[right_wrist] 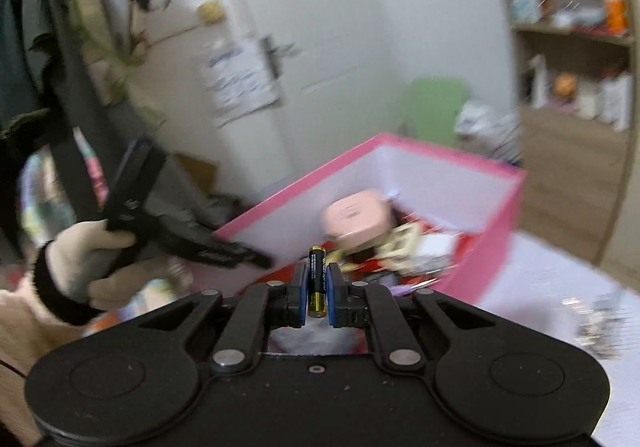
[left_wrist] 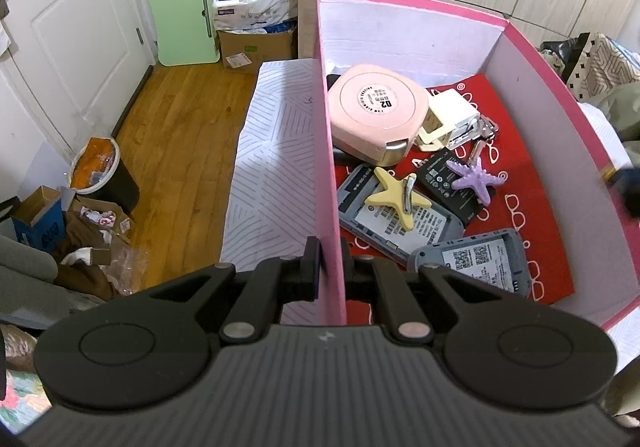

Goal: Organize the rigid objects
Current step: 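Carry the AA battery into the box and open the right gripper, then return the right gripper to the bed and grasp the second AA battery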

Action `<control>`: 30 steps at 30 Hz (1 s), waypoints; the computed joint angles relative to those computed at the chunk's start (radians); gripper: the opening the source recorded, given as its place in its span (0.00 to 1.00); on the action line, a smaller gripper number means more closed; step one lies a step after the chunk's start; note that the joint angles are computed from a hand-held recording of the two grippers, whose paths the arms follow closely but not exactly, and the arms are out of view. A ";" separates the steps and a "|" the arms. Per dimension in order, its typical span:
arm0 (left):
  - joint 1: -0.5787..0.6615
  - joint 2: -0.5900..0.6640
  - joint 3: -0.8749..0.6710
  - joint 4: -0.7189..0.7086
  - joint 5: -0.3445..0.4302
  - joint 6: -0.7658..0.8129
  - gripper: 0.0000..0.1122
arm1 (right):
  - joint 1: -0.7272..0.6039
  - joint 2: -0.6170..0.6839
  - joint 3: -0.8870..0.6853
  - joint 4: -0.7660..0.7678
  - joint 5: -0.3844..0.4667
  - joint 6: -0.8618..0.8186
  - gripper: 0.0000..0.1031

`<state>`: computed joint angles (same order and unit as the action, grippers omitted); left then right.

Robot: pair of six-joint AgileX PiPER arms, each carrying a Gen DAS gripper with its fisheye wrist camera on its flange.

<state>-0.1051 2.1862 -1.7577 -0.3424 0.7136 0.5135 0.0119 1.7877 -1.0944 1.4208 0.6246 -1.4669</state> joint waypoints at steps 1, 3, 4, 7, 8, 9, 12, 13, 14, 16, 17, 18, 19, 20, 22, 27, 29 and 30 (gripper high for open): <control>-0.001 0.000 0.000 0.002 -0.001 -0.001 0.05 | 0.015 0.036 -0.050 -0.062 0.020 0.072 0.11; -0.004 0.000 0.001 0.006 -0.006 -0.001 0.05 | 0.042 0.113 -0.163 -0.204 0.065 0.222 0.11; -0.004 0.000 0.001 0.003 -0.005 0.003 0.05 | 0.056 0.151 -0.221 -0.273 0.085 0.297 0.11; 0.000 0.001 -0.001 -0.005 -0.001 0.017 0.05 | 0.100 0.253 -0.386 -0.471 0.141 0.505 0.11; 0.001 0.000 0.002 -0.011 -0.003 0.021 0.05 | 0.113 0.283 -0.431 -0.527 0.159 0.561 0.11; 0.001 0.000 0.004 -0.013 -0.007 0.021 0.05 | 0.128 0.300 -0.455 -0.570 0.162 0.603 0.11; 0.000 -0.005 0.016 -0.015 -0.018 0.028 0.05 | 0.165 0.338 -0.497 -0.665 0.132 0.676 0.11; 0.002 -0.003 0.014 -0.020 -0.015 0.033 0.06 | 0.170 0.347 -0.509 -0.688 0.132 0.688 0.12; 0.005 -0.001 0.008 -0.026 -0.009 0.038 0.06 | 0.174 0.352 -0.515 -0.707 0.132 0.699 0.13; 0.006 0.001 0.006 -0.031 -0.005 0.043 0.06 | 0.174 0.346 -0.503 -0.712 0.107 0.712 0.17; 0.006 0.000 0.008 -0.033 -0.007 0.046 0.06 | 0.171 0.337 -0.493 -0.712 0.094 0.715 0.18; 0.007 -0.003 0.013 -0.035 -0.010 0.048 0.06 | 0.166 0.324 -0.476 -0.700 0.077 0.706 0.19; 0.007 -0.005 0.015 -0.037 -0.012 0.048 0.06 | 0.158 0.303 -0.446 -0.671 0.053 0.683 0.19; 0.008 -0.005 0.015 -0.041 -0.011 0.049 0.06 | 0.147 0.277 -0.415 -0.632 0.036 0.654 0.19; 0.011 -0.004 0.014 -0.047 -0.007 0.050 0.06 | 0.117 0.211 -0.323 -0.514 -0.007 0.558 0.19; 0.007 -0.002 0.008 -0.036 -0.005 0.031 0.06 | 0.033 0.029 -0.079 -0.215 -0.099 0.289 0.22; 0.006 -0.002 0.007 -0.033 -0.003 0.023 0.06 | 0.004 -0.028 -0.004 -0.171 -0.137 0.247 0.24; 0.006 -0.002 0.006 -0.032 -0.002 0.021 0.06 | -0.007 -0.049 0.030 -0.154 -0.164 0.231 0.25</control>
